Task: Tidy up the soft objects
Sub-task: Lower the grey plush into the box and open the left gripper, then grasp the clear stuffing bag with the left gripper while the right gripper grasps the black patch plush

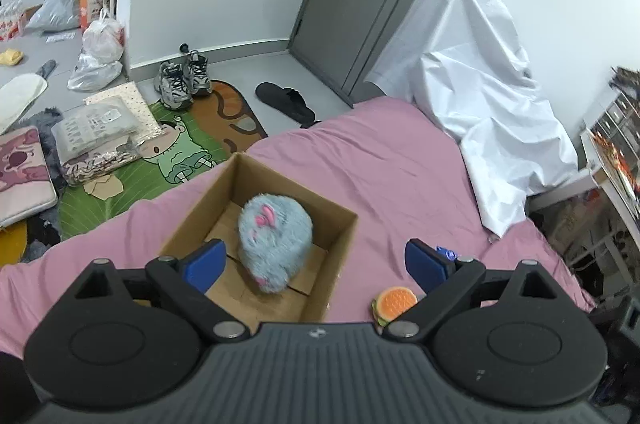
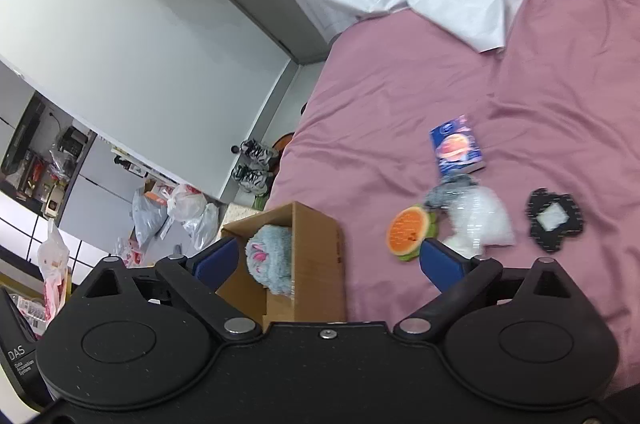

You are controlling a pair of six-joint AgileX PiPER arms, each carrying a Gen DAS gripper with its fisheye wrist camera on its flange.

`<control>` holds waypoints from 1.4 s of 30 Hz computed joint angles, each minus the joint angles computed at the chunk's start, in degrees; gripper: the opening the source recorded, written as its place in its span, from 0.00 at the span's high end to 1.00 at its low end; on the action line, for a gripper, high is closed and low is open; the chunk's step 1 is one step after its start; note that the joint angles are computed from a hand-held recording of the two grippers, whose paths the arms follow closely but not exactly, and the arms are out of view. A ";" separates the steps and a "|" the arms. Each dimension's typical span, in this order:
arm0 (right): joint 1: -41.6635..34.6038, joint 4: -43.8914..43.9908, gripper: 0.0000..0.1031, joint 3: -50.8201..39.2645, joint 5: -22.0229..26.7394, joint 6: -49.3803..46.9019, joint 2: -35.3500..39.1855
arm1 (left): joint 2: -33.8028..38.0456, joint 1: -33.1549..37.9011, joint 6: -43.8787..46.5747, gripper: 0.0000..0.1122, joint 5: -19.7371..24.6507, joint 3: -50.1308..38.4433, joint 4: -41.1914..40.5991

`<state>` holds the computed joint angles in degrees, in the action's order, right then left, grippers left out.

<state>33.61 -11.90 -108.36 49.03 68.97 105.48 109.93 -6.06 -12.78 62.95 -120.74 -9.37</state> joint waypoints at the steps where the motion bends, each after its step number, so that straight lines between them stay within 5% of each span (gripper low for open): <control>1: 0.03 -0.28 0.02 2.02 -0.54 0.56 -1.42 | -0.88 -0.72 -0.65 0.14 -0.27 1.34 1.01; 10: 0.72 -5.70 0.00 16.83 -5.64 6.13 -12.33 | -5.66 -3.52 -5.15 0.09 0.58 6.05 2.73; 26: -2.57 -7.38 0.00 33.66 -12.72 8.47 -24.17 | -12.00 -12.41 -7.67 0.08 -5.25 14.23 8.59; 42: -10.32 0.74 0.01 44.39 -16.82 0.68 -28.95 | -3.89 -21.53 -15.84 0.09 -0.67 6.83 15.71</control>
<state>23.29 -11.16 -63.97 32.20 69.65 76.54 106.04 -27.59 -28.62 62.27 -113.90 6.34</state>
